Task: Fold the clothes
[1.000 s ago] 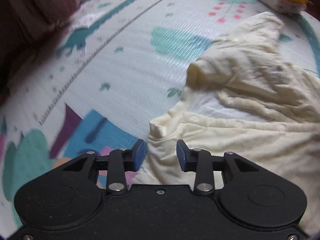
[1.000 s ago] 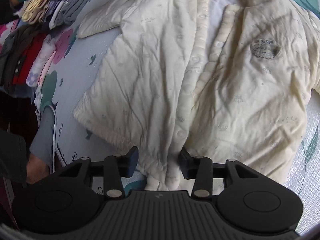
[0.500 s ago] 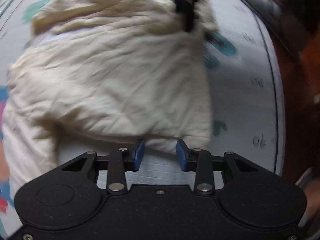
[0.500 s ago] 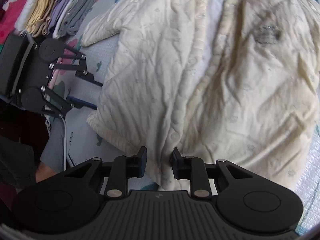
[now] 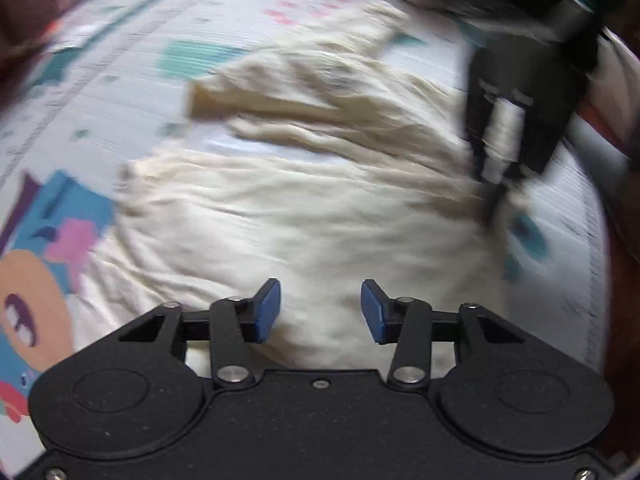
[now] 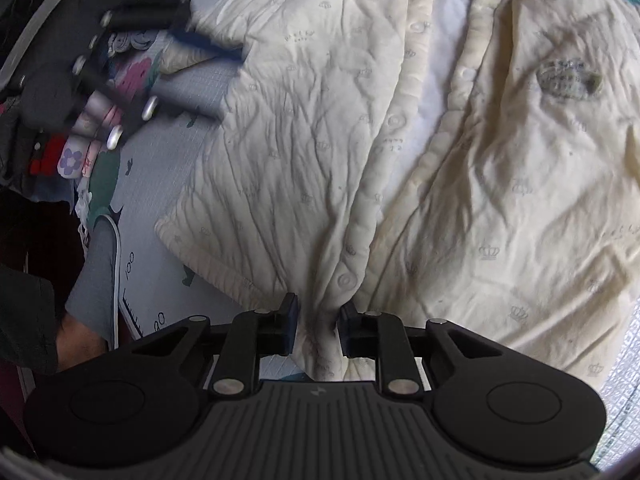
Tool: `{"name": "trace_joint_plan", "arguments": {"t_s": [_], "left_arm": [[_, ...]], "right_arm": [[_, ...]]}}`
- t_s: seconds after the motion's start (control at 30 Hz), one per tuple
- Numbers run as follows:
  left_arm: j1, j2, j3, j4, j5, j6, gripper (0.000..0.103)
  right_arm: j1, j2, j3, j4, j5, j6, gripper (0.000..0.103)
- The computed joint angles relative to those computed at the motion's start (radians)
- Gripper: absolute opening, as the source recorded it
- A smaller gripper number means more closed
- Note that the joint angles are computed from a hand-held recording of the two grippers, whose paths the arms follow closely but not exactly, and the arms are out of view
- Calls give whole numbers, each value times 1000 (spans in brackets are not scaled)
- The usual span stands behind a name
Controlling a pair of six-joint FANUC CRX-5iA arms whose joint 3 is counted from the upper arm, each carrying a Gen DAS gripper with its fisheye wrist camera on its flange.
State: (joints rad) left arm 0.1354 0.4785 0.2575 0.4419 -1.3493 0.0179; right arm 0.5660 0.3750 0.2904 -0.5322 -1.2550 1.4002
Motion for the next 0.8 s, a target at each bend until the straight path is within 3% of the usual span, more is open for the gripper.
{"name": "trace_joint_plan", "arguments": {"t_s": [0.07,0.13,0.23,0.3,0.47,0.57,0.63,0.73,0.8], "left_arm": [[-21,46,78,-91,-47,18,46],[-15,62,106,-50,-71,19,45],[11,84,122,71,-72,103,45],[28,114,172,81,-88,187,45],[97,122,250,-34,3,318,45],[142,140,265,-50,14,448,45],[147,137,242,-44,13,428,45],[117,103,179,-96,79,319,46],[92,110,201,-189,69,387,49]], "right_arm": [[3,6,8,9,-7,5,22],[6,7,9,20,-7,9,19],[7,-2,-5,16,6,7,19],[5,-6,-7,14,2,10,19],[24,-17,19,94,-17,43,21],[64,-21,16,201,65,69,22],[89,-22,11,274,123,84,23],[133,17,30,382,255,150,23],[127,78,88,401,305,152,23]]}}
